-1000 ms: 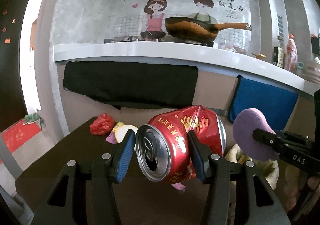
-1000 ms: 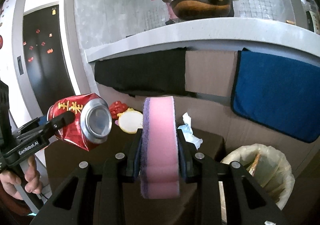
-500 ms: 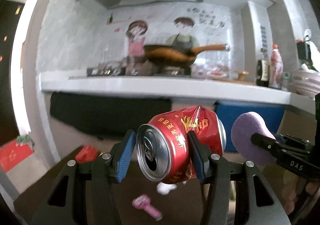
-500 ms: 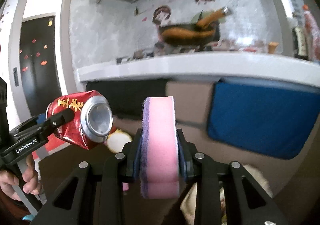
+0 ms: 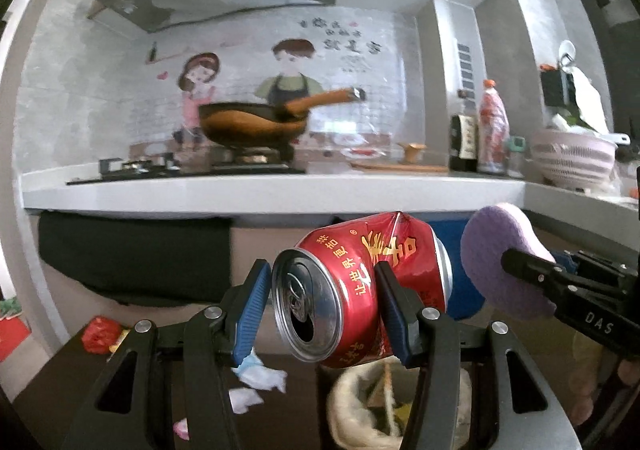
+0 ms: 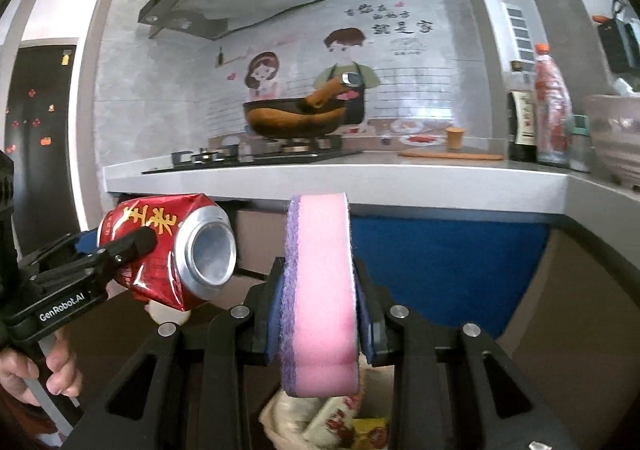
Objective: Collect trash
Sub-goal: 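Carry the red can and pink sponge with both grippers over the bin, then open both grippers to drop the red can and pink sponge into the bin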
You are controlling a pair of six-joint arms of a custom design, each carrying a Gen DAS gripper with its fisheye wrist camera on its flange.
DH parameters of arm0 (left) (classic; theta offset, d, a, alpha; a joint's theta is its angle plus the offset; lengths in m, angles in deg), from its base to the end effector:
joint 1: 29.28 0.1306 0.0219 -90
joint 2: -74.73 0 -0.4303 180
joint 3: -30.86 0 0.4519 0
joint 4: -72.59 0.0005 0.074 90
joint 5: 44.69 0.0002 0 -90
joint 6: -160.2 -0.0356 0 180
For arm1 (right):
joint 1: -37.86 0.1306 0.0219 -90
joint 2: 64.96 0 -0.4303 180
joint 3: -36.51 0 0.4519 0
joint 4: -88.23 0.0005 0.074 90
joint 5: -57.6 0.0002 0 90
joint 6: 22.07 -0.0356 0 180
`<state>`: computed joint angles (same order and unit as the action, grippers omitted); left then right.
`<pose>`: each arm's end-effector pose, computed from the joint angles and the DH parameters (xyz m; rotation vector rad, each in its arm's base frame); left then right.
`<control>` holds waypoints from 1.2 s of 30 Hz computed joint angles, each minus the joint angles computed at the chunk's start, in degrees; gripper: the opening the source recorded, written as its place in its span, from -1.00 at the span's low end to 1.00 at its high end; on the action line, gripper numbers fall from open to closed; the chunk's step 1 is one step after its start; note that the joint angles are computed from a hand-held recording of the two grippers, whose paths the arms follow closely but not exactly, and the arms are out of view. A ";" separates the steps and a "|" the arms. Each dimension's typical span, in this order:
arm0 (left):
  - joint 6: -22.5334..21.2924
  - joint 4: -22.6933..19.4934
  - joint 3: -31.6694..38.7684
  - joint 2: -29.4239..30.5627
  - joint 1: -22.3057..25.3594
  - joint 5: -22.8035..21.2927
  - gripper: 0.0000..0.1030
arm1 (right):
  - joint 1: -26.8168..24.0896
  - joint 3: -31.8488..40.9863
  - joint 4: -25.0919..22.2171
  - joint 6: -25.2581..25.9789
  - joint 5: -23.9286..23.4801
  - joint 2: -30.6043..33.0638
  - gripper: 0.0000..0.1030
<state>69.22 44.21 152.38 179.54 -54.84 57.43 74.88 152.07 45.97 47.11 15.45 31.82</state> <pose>0.6021 -0.2968 0.6543 0.5616 1.7068 -0.4961 0.4875 0.3339 0.6642 0.2605 1.8248 -0.1259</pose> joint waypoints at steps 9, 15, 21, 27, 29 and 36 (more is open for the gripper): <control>0.04 -2.88 1.05 2.27 -2.48 -0.01 0.04 | -1.72 -5.68 -0.86 -4.48 -0.63 -3.47 -0.45; -0.20 -4.06 0.35 3.05 -2.94 -0.19 0.04 | -2.53 -7.61 -0.91 -6.83 -2.07 -4.05 -0.45; -0.11 -6.65 0.72 4.88 -2.99 0.03 0.04 | -3.70 -9.21 -1.45 -9.23 -4.84 -4.14 -0.45; 0.08 -7.61 1.08 6.37 -3.02 0.26 0.04 | -4.60 -10.29 -2.08 -10.85 -6.98 -3.74 -0.45; -0.01 -8.18 1.32 6.90 -3.00 0.39 0.04 | -4.93 -10.90 -1.82 -11.38 -7.90 -3.68 -0.45; -0.13 -10.41 2.99 8.80 -2.69 0.81 0.04 | -6.09 -12.36 -1.49 -13.47 -11.25 -2.98 -0.45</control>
